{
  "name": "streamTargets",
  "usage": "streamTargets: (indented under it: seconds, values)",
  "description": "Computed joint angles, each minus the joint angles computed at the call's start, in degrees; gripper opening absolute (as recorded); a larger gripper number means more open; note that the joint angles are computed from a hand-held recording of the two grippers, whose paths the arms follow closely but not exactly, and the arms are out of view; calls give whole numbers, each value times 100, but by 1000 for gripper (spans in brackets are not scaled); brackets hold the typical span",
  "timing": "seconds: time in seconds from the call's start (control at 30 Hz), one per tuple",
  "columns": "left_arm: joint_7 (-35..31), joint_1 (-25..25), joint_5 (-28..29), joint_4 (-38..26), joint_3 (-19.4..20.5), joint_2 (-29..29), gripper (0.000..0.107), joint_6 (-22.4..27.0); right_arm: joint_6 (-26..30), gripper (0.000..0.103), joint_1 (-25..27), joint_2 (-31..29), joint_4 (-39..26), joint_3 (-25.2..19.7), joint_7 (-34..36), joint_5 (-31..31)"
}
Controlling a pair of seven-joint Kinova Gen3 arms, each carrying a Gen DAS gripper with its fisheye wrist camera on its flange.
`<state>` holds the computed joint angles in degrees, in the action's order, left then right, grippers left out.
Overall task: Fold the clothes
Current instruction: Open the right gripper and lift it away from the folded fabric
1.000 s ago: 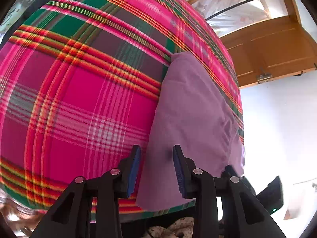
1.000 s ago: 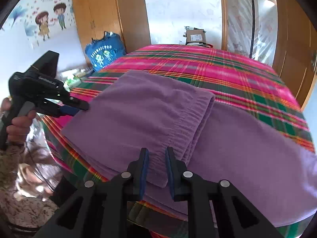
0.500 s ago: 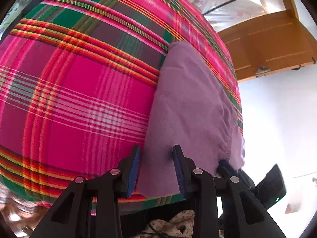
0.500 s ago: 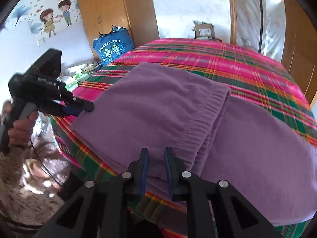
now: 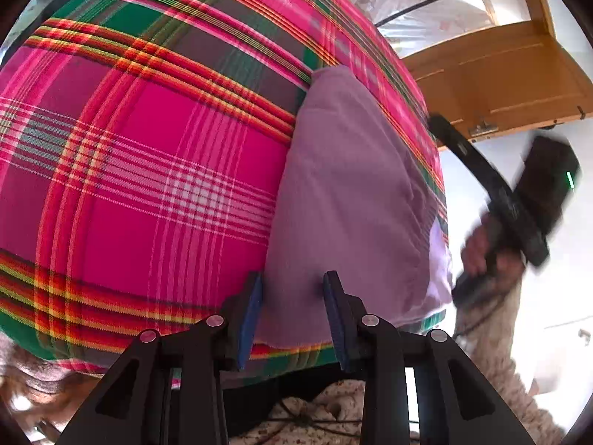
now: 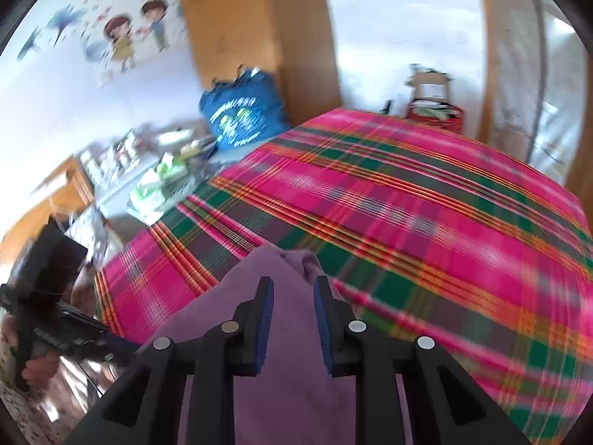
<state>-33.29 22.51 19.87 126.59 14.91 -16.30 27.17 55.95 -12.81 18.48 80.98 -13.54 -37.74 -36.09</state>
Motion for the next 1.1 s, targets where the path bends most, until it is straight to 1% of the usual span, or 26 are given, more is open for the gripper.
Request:
streamTargets:
  seconds: [0.07,0.1,0.17,0.2,0.23,0.27,0.3,0.37,0.4,0.43,0.5,0.57,0.67,0.7,0.73,0.8,0.83,0.93,1.0,1.07,1.1]
  values:
    - [-32,49,47,57,-18,-28,35,-65,457,23,-99,406,-531,25,-140,86]
    - [-49,73,71,86,-26,-41,35,-97,690,23,-51,620,-796,-84,-253,123]
    - [-126,134,167,160,-79,-67,35,-187,1156,23,90,1098,-1327,-527,-522,339]
    - [-293,245,312,218,-222,-93,35,-238,1354,23,77,1281,-1590,-685,-621,557]
    - [-498,357,405,334,-471,-224,35,-196,1545,23,34,1448,-1853,-806,-767,768]
    - [-611,478,459,378,-614,-253,35,-207,1726,23,-75,1596,-2097,-836,-877,958]
    - [-780,492,579,418,-672,-286,35,-202,1858,23,-164,1729,-2302,-879,-972,1109]
    - [-1079,578,773,498,-832,-346,35,-198,2027,23,-327,1914,-2603,-877,-1118,1279]
    - [-1194,575,826,549,-867,-409,35,-177,2159,23,-429,2020,-2785,-831,-1204,1326]
    - [-1303,570,873,598,-901,-474,35,-154,2384,23,-476,2182,-3026,-876,-1271,1360]
    - [-1511,573,997,682,-975,-564,35,-138,2724,27,-608,2355,-3347,-798,-1348,1403]
    - [-1832,705,1286,789,-1219,-597,35,-195,2887,27,-655,2460,-3544,-766,-1383,1430]
    - [-2294,802,1624,904,-1452,-643,35,-220,3051,9,-614,2650,-3782,-846,-1528,1318]
    - [-2454,828,1735,941,-1525,-659,35,-223,3057,7,-542,2697,-3804,-960,-1577,1298]
    - [-2670,907,1911,1008,-1658,-682,35,-259,3040,7,-502,2696,-3799,-982,-1601,1269]
    - [-3121,1055,2290,1159,-1912,-736,35,-355,2905,6,-503,2643,-3696,-794,-1690,1082]
    - [-3257,1037,2387,1194,-1937,-758,35,-349,2806,6,-537,2622,-3624,-659,-1707,961]
    - [-3319,758,2414,1179,-1722,-875,35,-172,2695,6,-758,2579,-3509,-148,-1699,684]
    - [-3468,672,2475,1177,-1769,-921,35,-70,2687,6,-870,2549,-3463,97,-1706,510]
    - [-3627,636,2633,1217,-1808,-962,35,-47,2757,7,-1011,2529,-3466,415,-1556,307]
    - [-3685,624,2733,1221,-1742,-922,35,-99,2756,8,-1029,2515,-3446,498,-1530,239]
